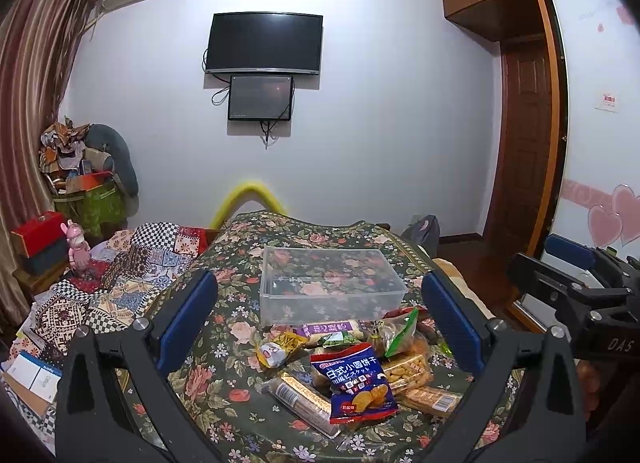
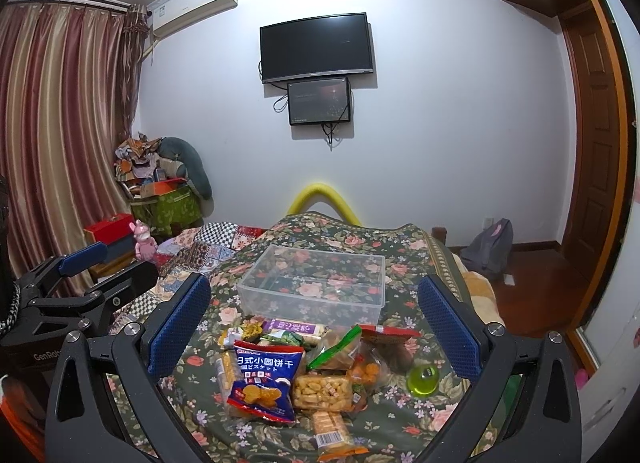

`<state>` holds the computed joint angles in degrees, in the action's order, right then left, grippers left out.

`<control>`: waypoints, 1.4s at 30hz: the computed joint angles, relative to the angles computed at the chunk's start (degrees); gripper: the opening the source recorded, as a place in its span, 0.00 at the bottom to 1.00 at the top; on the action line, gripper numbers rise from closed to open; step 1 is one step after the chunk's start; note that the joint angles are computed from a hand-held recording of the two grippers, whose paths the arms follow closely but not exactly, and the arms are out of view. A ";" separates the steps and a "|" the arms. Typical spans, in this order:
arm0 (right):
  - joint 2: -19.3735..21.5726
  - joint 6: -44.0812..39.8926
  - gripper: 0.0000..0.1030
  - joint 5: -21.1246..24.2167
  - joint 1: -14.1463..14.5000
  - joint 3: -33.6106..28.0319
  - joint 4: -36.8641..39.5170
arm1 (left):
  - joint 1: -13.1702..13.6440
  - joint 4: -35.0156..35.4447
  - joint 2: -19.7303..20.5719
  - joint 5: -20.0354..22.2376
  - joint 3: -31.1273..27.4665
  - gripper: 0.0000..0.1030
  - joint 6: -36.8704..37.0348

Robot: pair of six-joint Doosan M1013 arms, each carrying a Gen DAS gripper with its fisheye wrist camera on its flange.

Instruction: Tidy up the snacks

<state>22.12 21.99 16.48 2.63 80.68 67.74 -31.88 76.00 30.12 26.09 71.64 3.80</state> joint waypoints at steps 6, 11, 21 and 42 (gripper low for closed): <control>-0.03 0.23 1.00 0.04 0.04 0.06 -0.15 | 0.01 -0.47 0.06 -0.01 -0.05 1.00 0.40; -0.05 0.50 1.00 0.00 0.05 0.10 -0.35 | 0.01 -0.49 0.10 -0.08 -0.07 1.00 0.41; -0.08 1.83 1.00 0.17 0.06 0.11 -1.40 | -0.11 -0.52 0.32 0.12 -0.23 1.00 0.25; 1.60 16.42 1.00 2.68 -0.24 -0.58 -17.78 | 0.75 -9.57 1.42 -1.65 -0.77 0.98 9.84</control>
<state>23.72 38.41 19.15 2.40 80.10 49.96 -31.13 66.43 31.53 24.45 70.88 13.64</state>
